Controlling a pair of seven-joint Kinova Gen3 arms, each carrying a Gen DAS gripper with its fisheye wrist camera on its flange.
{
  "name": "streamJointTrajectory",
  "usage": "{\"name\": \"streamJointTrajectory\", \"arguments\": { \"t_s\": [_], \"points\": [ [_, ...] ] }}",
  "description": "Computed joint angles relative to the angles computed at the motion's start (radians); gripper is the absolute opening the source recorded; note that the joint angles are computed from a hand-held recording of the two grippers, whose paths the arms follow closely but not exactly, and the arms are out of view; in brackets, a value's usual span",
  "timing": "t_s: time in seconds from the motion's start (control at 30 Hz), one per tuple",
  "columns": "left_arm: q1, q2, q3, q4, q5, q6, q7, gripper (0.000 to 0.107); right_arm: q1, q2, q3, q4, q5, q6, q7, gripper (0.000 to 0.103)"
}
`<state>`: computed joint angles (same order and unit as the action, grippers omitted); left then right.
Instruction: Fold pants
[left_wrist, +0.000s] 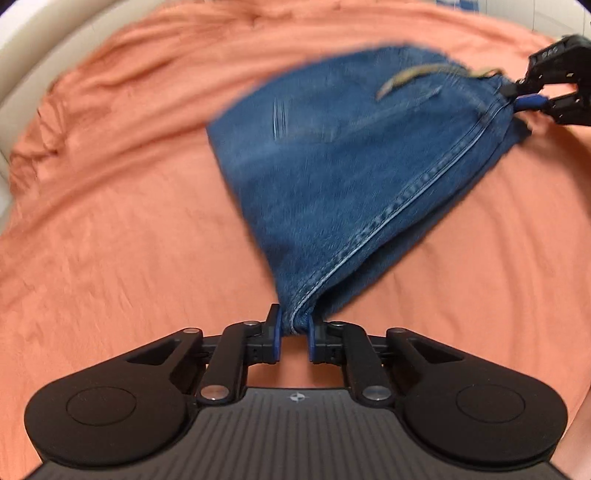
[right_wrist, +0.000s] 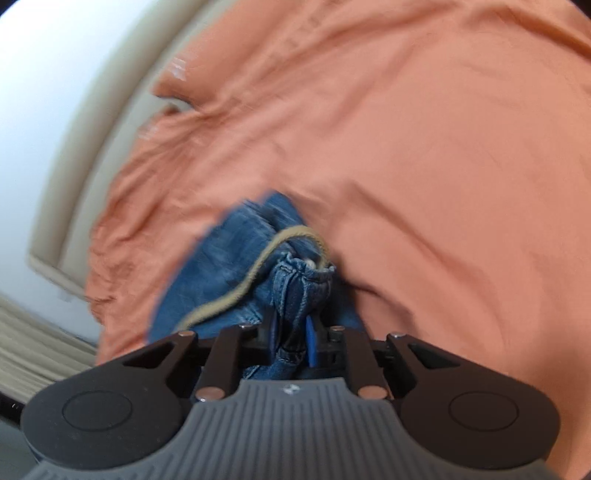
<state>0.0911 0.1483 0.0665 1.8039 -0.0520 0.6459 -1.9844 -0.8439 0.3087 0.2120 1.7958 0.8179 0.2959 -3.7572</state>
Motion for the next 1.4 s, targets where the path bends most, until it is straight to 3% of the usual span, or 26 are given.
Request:
{"name": "streamJointTrajectory", "arguments": {
  "t_s": [0.1, 0.17, 0.2, 0.3, 0.4, 0.47, 0.57, 0.67, 0.73, 0.8, 0.83, 0.87, 0.93, 0.97, 1.07, 1.13, 1.3, 1.4],
  "points": [
    [-0.007, 0.043, -0.008, -0.021, 0.005, 0.037, 0.026, 0.011, 0.069, 0.015, -0.076, -0.019, -0.102, 0.032, 0.107, 0.009],
    [-0.032, 0.055, 0.004, -0.043, 0.031, 0.067, 0.018, 0.01, 0.068, 0.019, -0.072, -0.02, -0.124, 0.031, 0.128, 0.009],
    [-0.028, 0.06, 0.0, -0.059, 0.021, 0.093, 0.033, 0.002, 0.069, 0.019, -0.073, -0.021, -0.138, 0.032, 0.141, 0.009],
    [-0.014, 0.073, -0.029, -0.084, -0.009, 0.144, 0.062, 0.0, 0.069, 0.02, -0.074, -0.031, -0.173, 0.052, 0.175, 0.009],
    [-0.079, 0.064, -0.022, -0.108, 0.079, 0.188, 0.022, 0.001, 0.073, 0.017, -0.083, -0.043, -0.199, 0.068, 0.206, 0.01],
    [-0.111, 0.053, -0.027, -0.115, 0.129, 0.199, 0.009, 0.01, 0.071, 0.013, -0.093, -0.057, -0.22, 0.103, 0.23, 0.01],
    [-0.071, 0.012, -0.118, -0.094, 0.214, 0.155, -0.006, 0.014, 0.129, 0.003, -0.181, -0.08, -0.236, 0.182, 0.256, 0.004],
    [-0.145, -0.02, -0.092, -0.08, 0.33, 0.115, -0.02, 0.018, 0.164, -0.01, -0.241, -0.066, -0.21, 0.243, 0.195, 0.007],
    [-0.209, -0.026, -0.049, -0.08, 0.412, 0.092, -0.027, 0.023, 0.136, -0.044, -0.202, -0.022, -0.185, 0.202, 0.113, 0.01],
    [-0.225, -0.026, -0.041, -0.068, 0.493, 0.045, -0.035, 0.034, 0.054, -0.07, -0.109, 0.017, -0.117, 0.15, 0.032, 0.032],
    [-0.253, -0.024, -0.016, -0.062, 0.534, 0.025, -0.044, 0.045, 0.009, -0.078, -0.063, 0.028, -0.079, 0.134, -0.009, 0.046],
    [-0.298, -0.014, 0.028, -0.062, 0.574, 0.011, -0.054, 0.055, -0.035, -0.084, -0.016, 0.039, -0.04, 0.117, -0.049, 0.049],
    [-0.337, 0.015, 0.061, -0.071, 0.656, 0.002, -0.072, 0.061, -0.067, -0.087, 0.032, 0.063, 0.041, 0.052, -0.13, 0.058],
    [-0.334, 0.029, 0.053, -0.076, 0.696, 0.005, -0.079, 0.065, -0.055, -0.084, 0.031, 0.067, 0.081, 0.017, -0.166, 0.064],
    [-0.355, 0.077, 0.052, -0.087, 0.818, 0.015, -0.122, 0.068, 0.04, -0.072, -0.063, 0.055, 0.119, 0.003, -0.177, 0.068],
    [-0.341, 0.104, 0.02, -0.085, 0.899, 0.023, -0.155, 0.069, 0.113, -0.059, -0.132, 0.042, 0.094, 0.007, -0.132, 0.07],
    [-0.393, 0.208, 0.043, -0.141, 1.0, 0.09, -0.171, 0.07, 0.199, -0.013, -0.133, 0.047, -0.026, -0.149, -0.015, 0.07],
    [-0.41, 0.28, 0.049, -0.198, 0.997, 0.145, -0.134, 0.07, 0.316, 0.023, -0.24, 0.033, -0.101, -0.195, 0.077, 0.07]
  ]
}}
